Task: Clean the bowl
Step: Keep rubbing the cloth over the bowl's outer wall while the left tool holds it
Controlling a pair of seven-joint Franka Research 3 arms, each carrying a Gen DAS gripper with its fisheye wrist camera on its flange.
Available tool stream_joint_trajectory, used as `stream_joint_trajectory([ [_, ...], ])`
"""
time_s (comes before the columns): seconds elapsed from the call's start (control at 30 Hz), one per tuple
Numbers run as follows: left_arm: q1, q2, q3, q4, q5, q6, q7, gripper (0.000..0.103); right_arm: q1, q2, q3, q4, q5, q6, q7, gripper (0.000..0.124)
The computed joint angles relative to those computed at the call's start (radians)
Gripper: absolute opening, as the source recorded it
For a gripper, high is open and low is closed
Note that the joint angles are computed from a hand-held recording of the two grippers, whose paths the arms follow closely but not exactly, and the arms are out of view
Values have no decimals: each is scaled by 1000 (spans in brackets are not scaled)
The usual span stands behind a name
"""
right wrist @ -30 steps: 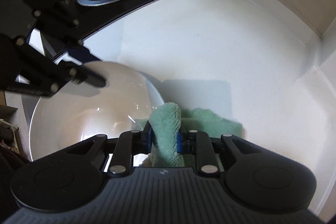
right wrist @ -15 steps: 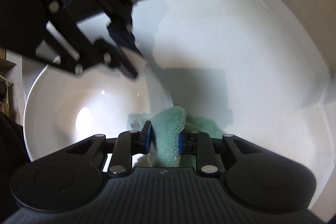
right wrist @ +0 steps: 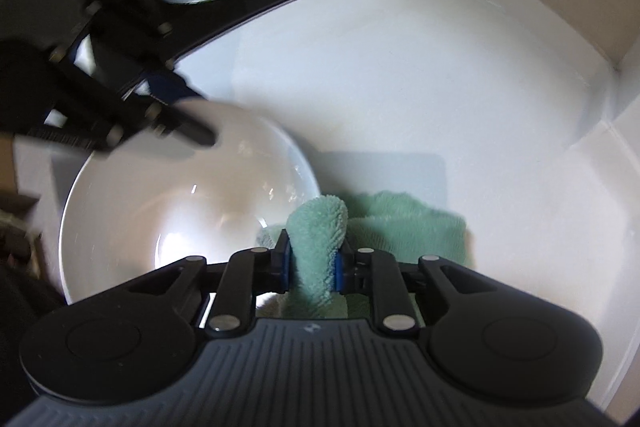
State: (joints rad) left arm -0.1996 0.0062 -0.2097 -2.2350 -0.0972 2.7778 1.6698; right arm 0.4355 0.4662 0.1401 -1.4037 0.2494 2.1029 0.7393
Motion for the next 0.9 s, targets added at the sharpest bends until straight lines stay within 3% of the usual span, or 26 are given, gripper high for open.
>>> stream_joint_trajectory([
  [0.1,4,27,-4,43,-28,-34,142,7,7,20,-5,57,-46,-74,-41,18],
  [0.2,16,38,-9,80,-49,-84,237,7,42,63,-11,123,-119,-77,-99,19],
  [0.33,24,65,-17,118,-103,-96,294,9,64,135,-2,229,-114,-85,-120,20],
  [0.4,23,61,-13,108,-79,-78,228,12,70,145,-5,243,-109,-82,-120,21],
  [0.5,14,24,-1,51,-3,-38,10,19,58,133,-5,214,-68,-52,-80,19],
  [0.63,7,-40,3,-27,158,-15,-229,20,42,79,-8,111,-24,26,-8,18],
  [0.73,-3,-68,11,-73,125,23,-242,19,24,15,-7,5,-2,79,25,17],
  [0.83,-26,-64,29,-72,9,34,-102,8,7,4,1,0,-1,27,2,16],
  [0.9,-29,-49,28,-50,1,23,-32,7,1,1,0,12,-8,-14,-14,17],
])
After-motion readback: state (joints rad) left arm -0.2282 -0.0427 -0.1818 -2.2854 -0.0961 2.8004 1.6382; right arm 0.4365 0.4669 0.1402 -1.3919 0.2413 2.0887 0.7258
